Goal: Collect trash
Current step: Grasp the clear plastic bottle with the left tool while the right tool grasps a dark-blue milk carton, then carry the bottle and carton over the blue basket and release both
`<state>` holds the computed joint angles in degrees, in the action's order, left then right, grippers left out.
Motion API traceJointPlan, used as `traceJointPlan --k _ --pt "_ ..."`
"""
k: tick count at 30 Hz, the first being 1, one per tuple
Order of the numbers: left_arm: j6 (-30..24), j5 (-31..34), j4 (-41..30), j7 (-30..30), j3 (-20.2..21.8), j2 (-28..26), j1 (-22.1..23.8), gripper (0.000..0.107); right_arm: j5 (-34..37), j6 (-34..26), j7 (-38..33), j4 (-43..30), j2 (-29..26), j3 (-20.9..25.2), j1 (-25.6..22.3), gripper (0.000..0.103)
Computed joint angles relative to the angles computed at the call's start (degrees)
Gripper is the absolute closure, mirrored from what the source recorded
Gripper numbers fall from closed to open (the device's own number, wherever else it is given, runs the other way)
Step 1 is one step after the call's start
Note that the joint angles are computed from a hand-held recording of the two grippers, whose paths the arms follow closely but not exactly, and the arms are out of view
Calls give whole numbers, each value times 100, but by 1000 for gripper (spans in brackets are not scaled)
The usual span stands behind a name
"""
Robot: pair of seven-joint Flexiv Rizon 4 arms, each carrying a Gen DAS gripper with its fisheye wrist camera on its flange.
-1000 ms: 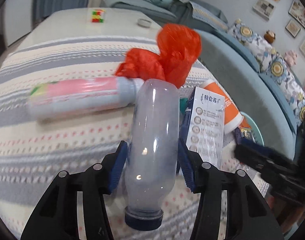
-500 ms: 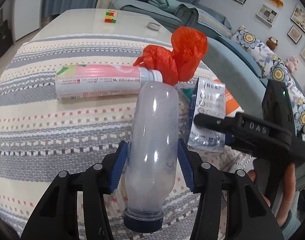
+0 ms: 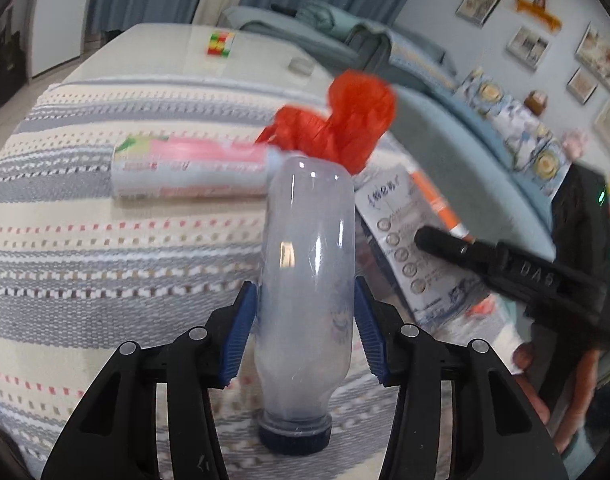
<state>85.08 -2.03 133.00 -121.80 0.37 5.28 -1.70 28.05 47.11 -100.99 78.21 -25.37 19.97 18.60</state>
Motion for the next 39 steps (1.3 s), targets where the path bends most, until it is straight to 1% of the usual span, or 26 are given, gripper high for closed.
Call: traceJointPlan --k 3,4,6,8,10,12,16,18,21,25,31,33,36,37,38,39 --pt "-11 625 -185 -556 -188 133 237 60 123 162 -212 92 158 10 -139 69" --pt "20 732 -253 -650 -228 162 257 60 182 201 -270 118 214 14 -191 69" --pt "65 885 -413 -731 -298 194 271 60 438 277 -506 129 337 49 -377 69" --pt "-4 1035 -720 -729 -397 170 273 60 571 527 -729 222 517 1 -490 69" --pt "-173 1262 -1162 -769 -533 64 267 60 679 870 -981 329 700 -71 -609 69" --pt "-338 1382 -1621 -734 -589 -131 157 60 743 1164 -1120 396 817 -155 -695 69" --pt "-769 1865 -2741 -824 -716 -721 -160 60 755 1507 -1102 397 868 -379 -917 69" --pt "-917 1880 -3333 -703 -777 -1166 -354 60 535 1696 -770 388 783 -598 -977 69" --pt "-998 1764 -3979 -443 -797 -1732 -609 60 -1 2040 -236 450 607 -859 -1019 69" --pt "-1249 1564 -4978 57 -838 -2624 -962 60 -530 2133 390 426 325 -1054 -1207 69" --pt "-1701 993 -6048 707 -775 -3762 -1353 60 -1231 1748 1270 249 -226 -1175 -1464 69" --pt "-1990 890 -6433 847 -621 -4087 -1540 60 -1415 1573 1492 184 -392 -1152 -1514 69" --pt "-2398 643 -6877 1086 -478 -4520 -1719 60 -1563 1145 1819 1 -618 -1116 -1600 68" --pt "-2456 459 -6950 1185 -337 -4620 -1823 59 -1584 993 1922 -95 -690 -1100 -1626 68" --pt "-2438 459 -6837 1183 -381 -4585 -1766 59 -1577 976 1964 -95 -705 -1067 -1650 68" --pt "-2392 359 -6815 1181 -325 -4628 -1793 59 -1632 995 1999 -111 -740 -1083 -1641 65"
